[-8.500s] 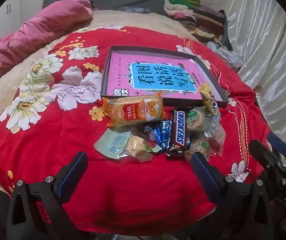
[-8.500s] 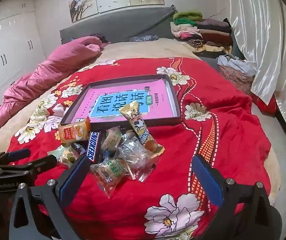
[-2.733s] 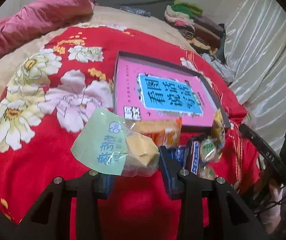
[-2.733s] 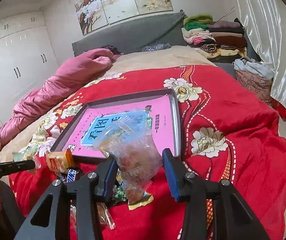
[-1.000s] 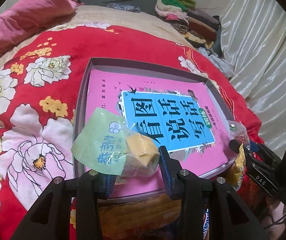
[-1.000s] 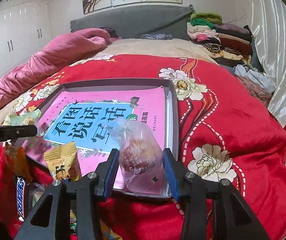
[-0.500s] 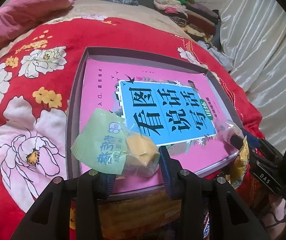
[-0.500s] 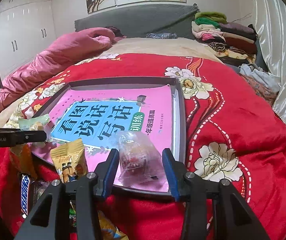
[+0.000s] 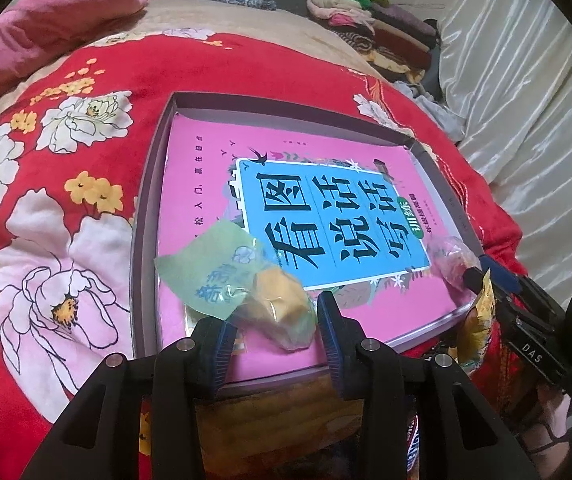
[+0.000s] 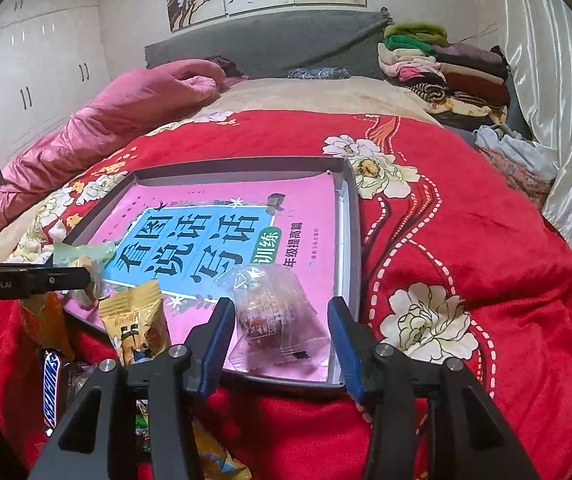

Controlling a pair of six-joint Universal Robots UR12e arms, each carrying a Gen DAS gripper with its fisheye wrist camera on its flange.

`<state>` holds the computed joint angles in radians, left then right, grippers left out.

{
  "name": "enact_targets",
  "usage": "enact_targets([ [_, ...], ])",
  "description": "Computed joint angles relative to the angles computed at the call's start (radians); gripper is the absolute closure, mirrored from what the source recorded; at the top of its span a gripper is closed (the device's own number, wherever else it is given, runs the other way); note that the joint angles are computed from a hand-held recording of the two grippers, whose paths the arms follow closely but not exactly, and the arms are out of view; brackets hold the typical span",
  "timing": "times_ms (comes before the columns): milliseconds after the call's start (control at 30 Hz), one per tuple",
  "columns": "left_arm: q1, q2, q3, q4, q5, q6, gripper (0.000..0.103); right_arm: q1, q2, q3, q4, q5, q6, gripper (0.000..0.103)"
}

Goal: Organize snacks
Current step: 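Carry the green candy into the tray with the left gripper while the right drops the pastry bag there, then move the left gripper to the orange biscuit pack while the right moves to the yellow cow bar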

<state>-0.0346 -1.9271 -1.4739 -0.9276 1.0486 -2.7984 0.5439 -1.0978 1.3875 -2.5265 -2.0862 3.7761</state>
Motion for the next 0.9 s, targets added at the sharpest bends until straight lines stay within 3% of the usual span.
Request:
enact_targets([
  [333,0.006,0.008,-0.006,0.019,-0.007,-0.006,0.044,0.001,-0.003,0.001,-0.004,0.004,-0.01,0.049],
  [900,0.024,0.032,-0.02,0.051,-0.026,-0.024,0.037,0.008,-0.009,0.008,-0.029,-0.027,-0.018,0.037],
])
